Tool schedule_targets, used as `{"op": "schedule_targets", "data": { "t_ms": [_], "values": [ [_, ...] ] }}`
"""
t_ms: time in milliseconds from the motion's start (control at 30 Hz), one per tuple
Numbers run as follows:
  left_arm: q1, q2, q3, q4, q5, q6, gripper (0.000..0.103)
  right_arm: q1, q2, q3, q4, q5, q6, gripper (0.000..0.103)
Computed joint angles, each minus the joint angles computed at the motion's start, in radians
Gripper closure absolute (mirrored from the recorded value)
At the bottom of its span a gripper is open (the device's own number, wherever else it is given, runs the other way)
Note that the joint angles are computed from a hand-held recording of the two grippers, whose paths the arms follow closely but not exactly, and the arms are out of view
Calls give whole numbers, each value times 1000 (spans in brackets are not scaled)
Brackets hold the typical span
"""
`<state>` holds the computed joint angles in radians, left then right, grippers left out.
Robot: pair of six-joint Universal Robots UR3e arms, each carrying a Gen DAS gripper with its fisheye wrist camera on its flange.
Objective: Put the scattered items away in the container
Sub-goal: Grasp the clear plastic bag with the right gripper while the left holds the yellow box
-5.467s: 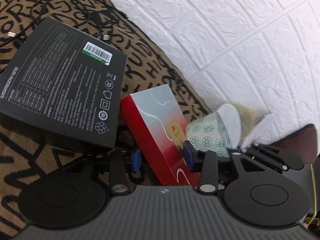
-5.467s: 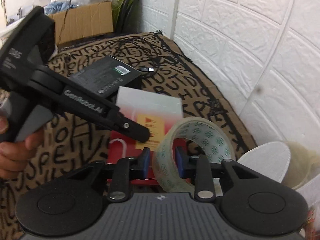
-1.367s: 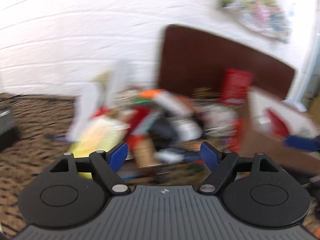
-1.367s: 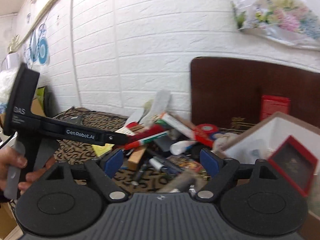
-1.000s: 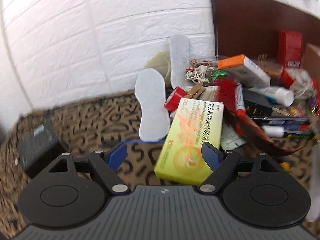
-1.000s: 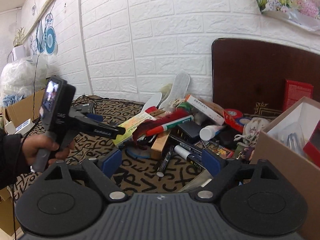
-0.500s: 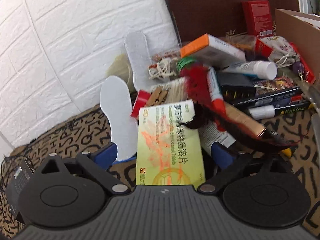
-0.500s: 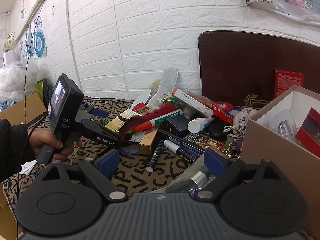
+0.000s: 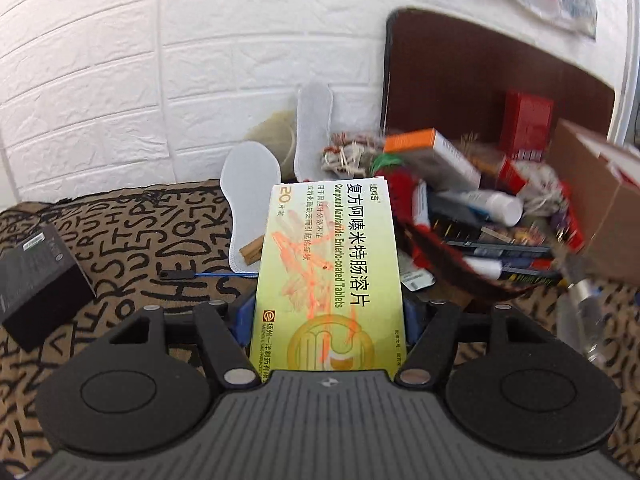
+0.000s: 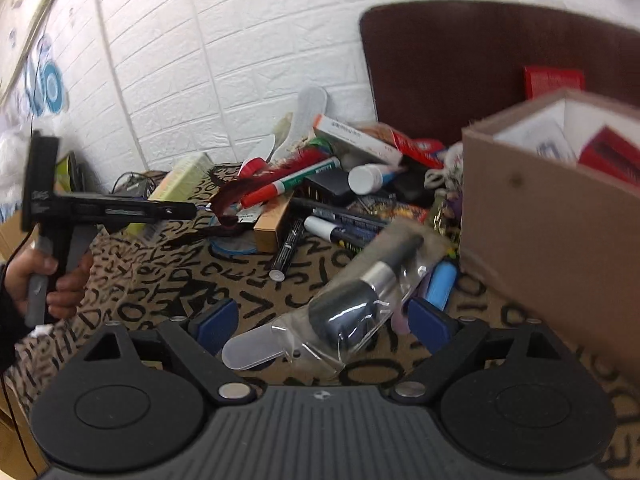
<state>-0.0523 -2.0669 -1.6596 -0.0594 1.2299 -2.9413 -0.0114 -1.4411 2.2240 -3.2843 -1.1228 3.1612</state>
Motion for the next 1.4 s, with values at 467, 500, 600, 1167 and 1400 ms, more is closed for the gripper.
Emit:
{"op": "schedule_targets", "data": {
  "t_ms": [467, 500, 600, 1167, 1400],
  "values": [
    [2, 46, -99, 60, -1, -86, 35, 196, 364, -485, 215, -69, -250, 36],
    [5, 48, -107, 67, 1, -85, 36, 223, 362, -507, 273, -70, -316, 46],
    [15, 48, -115, 70, 3, -85, 37, 272, 365, -508, 276, -113, -361, 48],
    [9, 84, -130, -97, 14, 175, 21, 211, 375, -508, 267, -46, -192, 20],
    [-50, 23, -122, -54, 150, 273, 13, 253, 402, -522, 207, -123, -153, 45]
  ]
}}
